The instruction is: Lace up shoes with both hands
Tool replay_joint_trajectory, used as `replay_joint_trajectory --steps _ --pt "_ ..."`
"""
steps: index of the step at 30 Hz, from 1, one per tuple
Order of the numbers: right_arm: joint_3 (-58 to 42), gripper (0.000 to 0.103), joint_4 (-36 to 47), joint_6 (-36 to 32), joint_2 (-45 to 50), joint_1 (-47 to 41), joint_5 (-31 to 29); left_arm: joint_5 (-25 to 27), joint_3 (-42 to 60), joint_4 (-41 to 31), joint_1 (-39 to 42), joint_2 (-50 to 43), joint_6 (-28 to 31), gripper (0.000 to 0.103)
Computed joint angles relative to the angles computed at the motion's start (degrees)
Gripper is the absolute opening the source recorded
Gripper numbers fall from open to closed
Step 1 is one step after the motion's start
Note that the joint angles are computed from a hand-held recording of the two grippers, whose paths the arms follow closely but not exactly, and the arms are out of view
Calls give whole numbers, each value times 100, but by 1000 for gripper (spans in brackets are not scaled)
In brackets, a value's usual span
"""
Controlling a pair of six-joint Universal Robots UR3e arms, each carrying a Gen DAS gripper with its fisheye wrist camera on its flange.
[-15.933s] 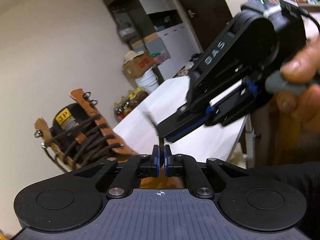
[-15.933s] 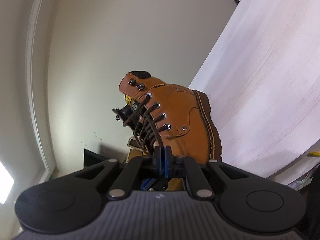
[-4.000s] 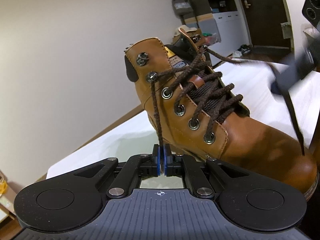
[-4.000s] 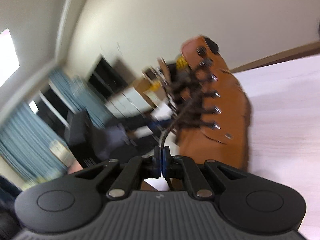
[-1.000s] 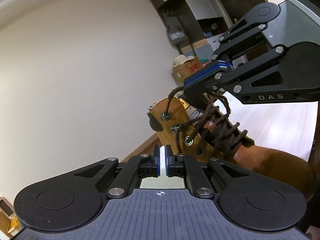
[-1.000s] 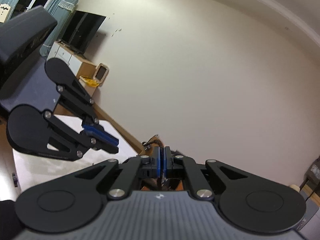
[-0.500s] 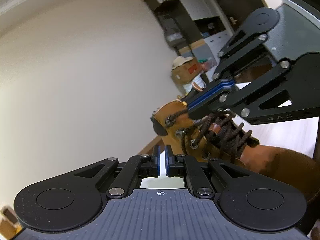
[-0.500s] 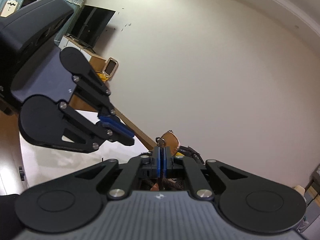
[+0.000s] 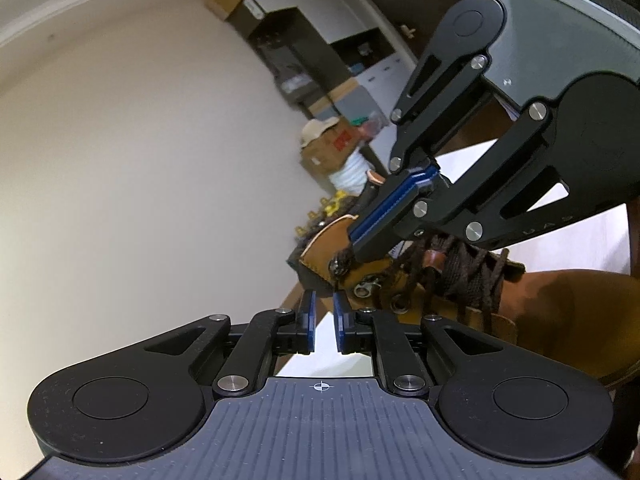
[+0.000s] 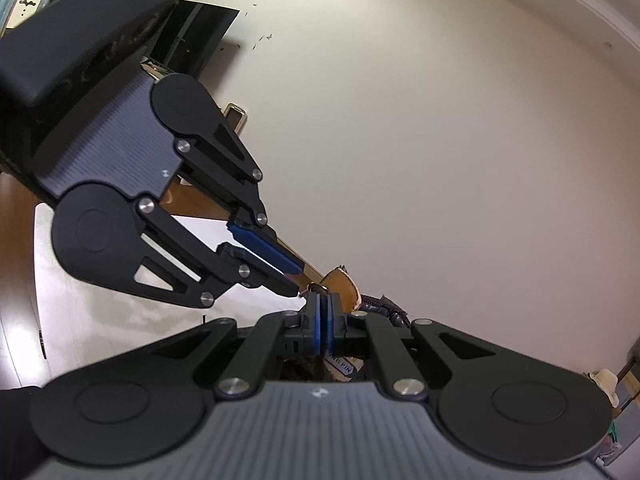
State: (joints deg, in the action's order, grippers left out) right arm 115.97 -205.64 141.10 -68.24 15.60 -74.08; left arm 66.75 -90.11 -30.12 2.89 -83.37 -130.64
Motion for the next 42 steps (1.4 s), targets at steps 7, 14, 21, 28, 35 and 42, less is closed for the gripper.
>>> replay_joint_trajectory --steps 7,14,21,28,35,42 --pt "169 4 -28 -79 -84 -130 198 -422 -219 -438 277 404 264 9" --pt "439 4 -154 -151 -185 -273 429 -1029 -541 -784 808 858 328 0" --pt "1257 14 -593 -176 -520 -674 832 -1440 -951 -1145 1408 1416 404 0" --pt "981 14 -159 -392 -473 -565 573 -1860 -895 -1539 1822 1668 562 0" --pt "213 4 -421 -355 335 -204 245 -1829 -469 -1621 1813 1412 434 7" --pt "-53 4 -152 -234 323 -50 149 -1557 -112 -1445 1444 954 377 10"
